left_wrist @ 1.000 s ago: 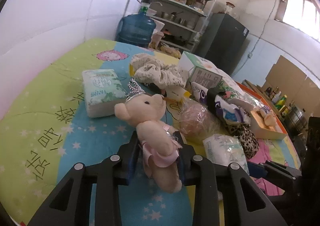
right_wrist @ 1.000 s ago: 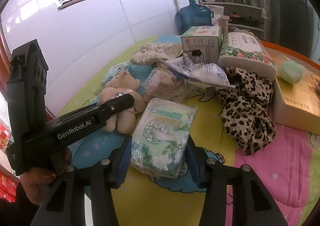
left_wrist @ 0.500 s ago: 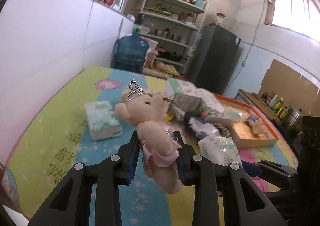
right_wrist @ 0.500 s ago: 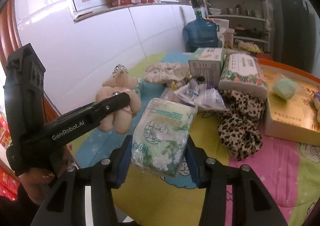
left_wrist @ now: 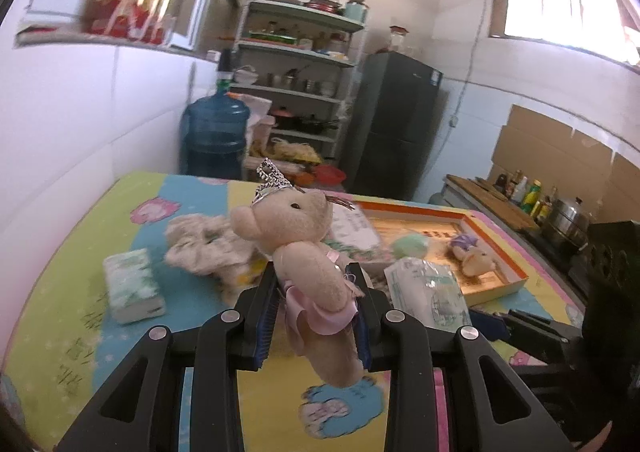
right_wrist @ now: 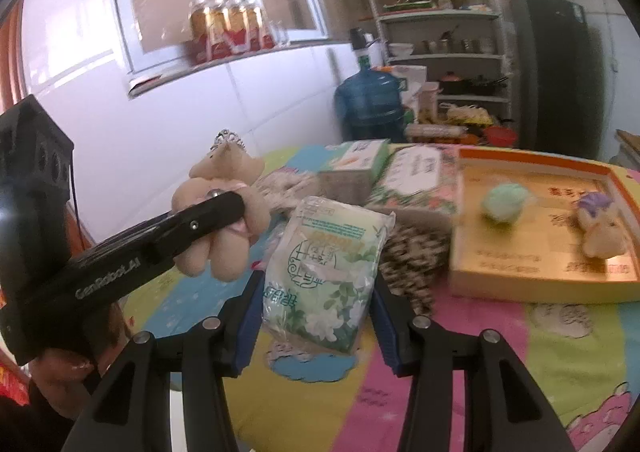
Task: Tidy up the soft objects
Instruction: 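Lift the teddy bear and tissue pack and carry them over the tray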
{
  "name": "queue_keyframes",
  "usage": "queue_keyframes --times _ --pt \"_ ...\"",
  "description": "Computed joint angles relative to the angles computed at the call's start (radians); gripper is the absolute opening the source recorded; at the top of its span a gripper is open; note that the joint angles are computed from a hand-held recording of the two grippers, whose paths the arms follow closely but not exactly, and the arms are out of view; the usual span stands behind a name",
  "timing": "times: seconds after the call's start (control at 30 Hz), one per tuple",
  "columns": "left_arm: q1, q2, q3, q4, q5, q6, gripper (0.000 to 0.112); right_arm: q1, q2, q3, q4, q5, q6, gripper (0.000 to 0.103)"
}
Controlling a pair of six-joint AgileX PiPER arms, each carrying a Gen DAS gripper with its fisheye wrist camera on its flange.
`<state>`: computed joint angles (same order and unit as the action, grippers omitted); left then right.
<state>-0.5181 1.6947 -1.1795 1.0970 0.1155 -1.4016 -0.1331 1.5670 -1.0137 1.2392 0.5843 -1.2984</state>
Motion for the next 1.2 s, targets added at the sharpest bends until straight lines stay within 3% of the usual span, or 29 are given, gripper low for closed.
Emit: queue_keyframes --times 0.23,0.33,0.6,0.8,1.2 --pt "-0.071 0.080 -0.139 -0.198 0.031 0.220 0.033 -0.113 0.015 -0.032 0.029 0.038 -0.021 0.050" --pt "-0.091 0.123 -0.211 -0.363 0.044 0.387 0.033 -0.169 0.024 -0.045 0.044 0.053 -0.037 0.050" --pt "-0.145 0.263 -0.425 -0.639 0.104 0.668 0.033 -0.296 0.068 -0.091 0.066 0.096 -0.060 0.050" --pt "-0.186 0.361 -0.585 -0.756 0.164 0.797 0.033 -0.379 0.112 -0.144 0.074 0.108 -0.058 0.050" --pt "-0.240 0.642 -1.062 -0.939 0.396 0.997 0.033 -0.489 0.211 -0.253 0.053 0.091 -0.058 0.050"
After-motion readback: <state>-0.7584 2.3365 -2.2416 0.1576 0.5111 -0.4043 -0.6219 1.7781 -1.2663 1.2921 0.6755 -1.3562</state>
